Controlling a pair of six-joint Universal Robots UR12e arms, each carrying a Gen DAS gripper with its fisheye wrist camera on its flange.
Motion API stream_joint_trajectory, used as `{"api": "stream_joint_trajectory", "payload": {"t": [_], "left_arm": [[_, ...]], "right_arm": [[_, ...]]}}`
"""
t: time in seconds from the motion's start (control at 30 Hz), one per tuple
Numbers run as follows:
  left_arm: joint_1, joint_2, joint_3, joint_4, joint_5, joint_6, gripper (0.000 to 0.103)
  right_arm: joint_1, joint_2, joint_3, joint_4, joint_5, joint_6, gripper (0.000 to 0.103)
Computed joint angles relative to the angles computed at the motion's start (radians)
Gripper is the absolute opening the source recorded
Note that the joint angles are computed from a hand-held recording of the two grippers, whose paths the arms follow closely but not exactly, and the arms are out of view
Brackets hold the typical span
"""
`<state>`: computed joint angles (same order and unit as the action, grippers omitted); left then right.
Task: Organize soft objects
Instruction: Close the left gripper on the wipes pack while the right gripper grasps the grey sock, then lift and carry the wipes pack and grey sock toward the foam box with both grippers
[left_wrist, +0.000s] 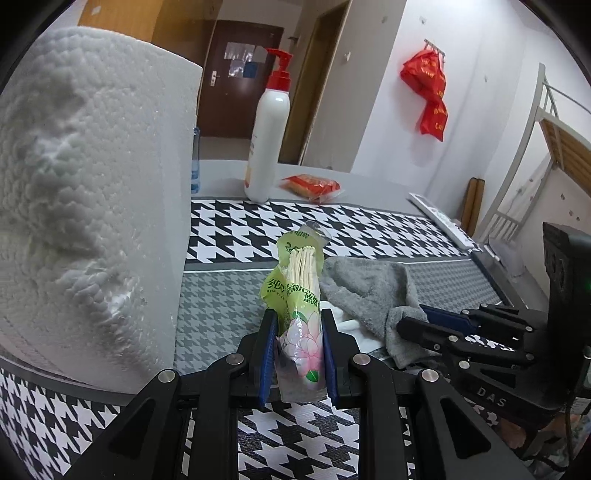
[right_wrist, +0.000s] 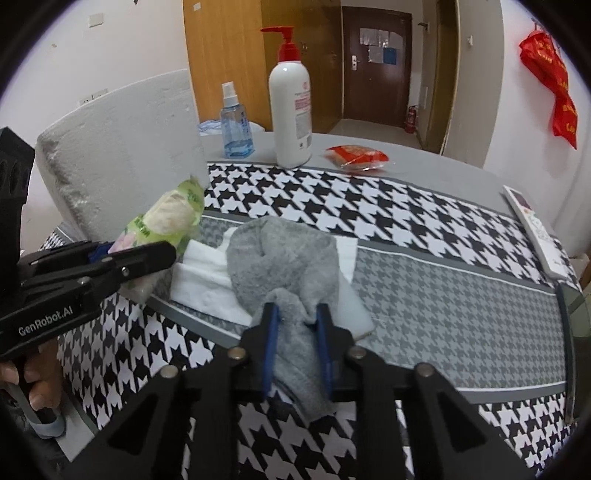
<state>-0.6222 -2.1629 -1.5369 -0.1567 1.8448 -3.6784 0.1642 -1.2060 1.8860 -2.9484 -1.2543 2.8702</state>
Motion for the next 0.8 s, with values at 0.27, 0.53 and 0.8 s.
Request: {"api": "stream_joint_trajectory", "payload": {"t": [0.27, 0.53, 0.8], "left_arm": [[-0.017, 0.008, -0.014, 0.052, 0.048, 0.026, 0.024], [-0.034, 0.025, -0.031, 0.101, 0.109, 0.075, 0.024], [-0.050, 0.034, -0.040, 0.116, 0.156, 0.107, 0.024]], "right_arm": [[-0.005, -0.017, 0.028, -0.077, 0.005, 0.028, 0.016], [-0.017, -0.069, 0.080, -0.206, 0.021, 0.075, 0.016], [-0.016, -0.105, 0.111, -0.285, 0.022, 0.095, 0.016]]}}
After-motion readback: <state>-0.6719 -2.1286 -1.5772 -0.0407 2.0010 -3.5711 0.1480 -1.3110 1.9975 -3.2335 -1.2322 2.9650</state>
